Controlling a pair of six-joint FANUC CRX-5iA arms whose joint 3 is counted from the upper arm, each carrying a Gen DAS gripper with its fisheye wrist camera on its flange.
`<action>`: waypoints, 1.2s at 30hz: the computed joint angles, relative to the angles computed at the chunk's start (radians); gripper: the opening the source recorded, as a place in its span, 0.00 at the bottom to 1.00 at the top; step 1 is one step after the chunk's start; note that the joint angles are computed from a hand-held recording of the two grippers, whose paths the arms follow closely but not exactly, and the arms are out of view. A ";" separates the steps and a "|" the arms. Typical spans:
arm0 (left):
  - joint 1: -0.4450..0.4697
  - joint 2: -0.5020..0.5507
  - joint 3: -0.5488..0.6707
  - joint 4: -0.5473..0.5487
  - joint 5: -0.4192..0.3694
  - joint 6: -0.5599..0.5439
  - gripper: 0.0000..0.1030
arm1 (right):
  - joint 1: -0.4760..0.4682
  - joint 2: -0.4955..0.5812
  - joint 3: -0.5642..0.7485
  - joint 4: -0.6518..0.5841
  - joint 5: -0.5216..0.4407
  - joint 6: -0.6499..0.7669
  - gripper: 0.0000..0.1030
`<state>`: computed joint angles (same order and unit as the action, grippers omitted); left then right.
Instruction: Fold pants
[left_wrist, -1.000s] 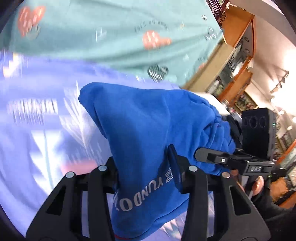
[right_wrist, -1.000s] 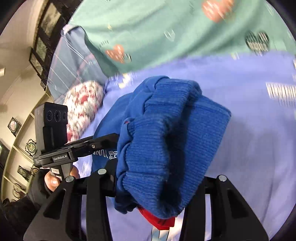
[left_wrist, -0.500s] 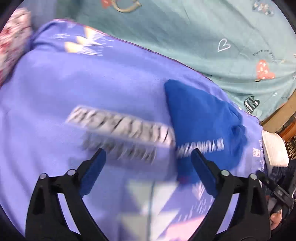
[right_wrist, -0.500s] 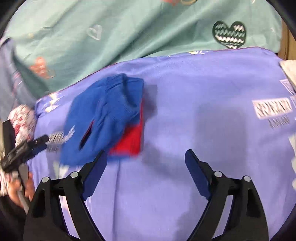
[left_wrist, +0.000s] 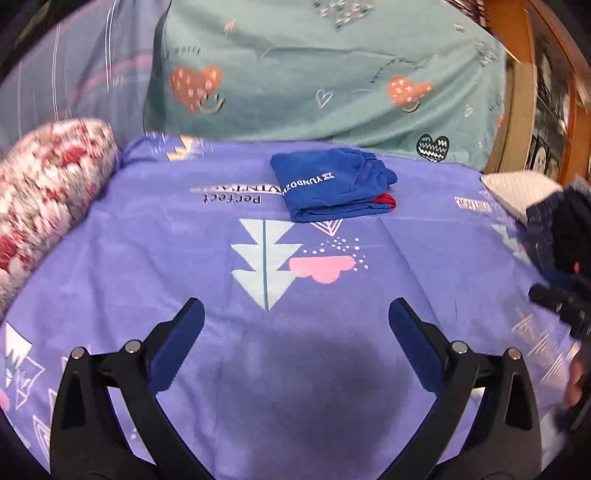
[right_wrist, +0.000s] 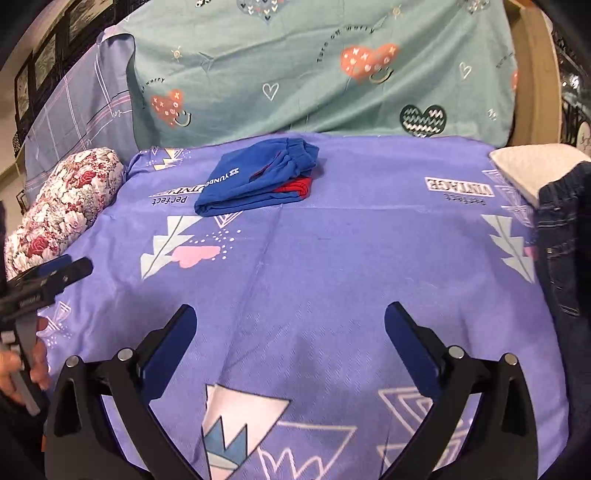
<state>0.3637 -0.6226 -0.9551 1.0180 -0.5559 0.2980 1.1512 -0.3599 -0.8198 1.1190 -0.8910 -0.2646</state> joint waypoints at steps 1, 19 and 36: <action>-0.013 -0.033 -0.029 -0.015 0.037 -0.008 0.98 | 0.024 0.004 -0.007 0.014 -0.032 -0.017 0.99; -0.050 -0.031 -0.083 0.049 0.194 0.012 0.98 | 0.038 0.020 -0.085 0.124 -0.138 -0.168 0.99; -0.023 -0.021 -0.073 0.021 0.169 0.034 0.98 | 0.065 0.038 -0.076 0.130 -0.179 -0.152 0.99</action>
<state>0.3406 -0.6437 -1.0276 1.0392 -0.3872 0.3317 1.2161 -0.3221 -0.8959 1.2494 -1.0698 -0.4169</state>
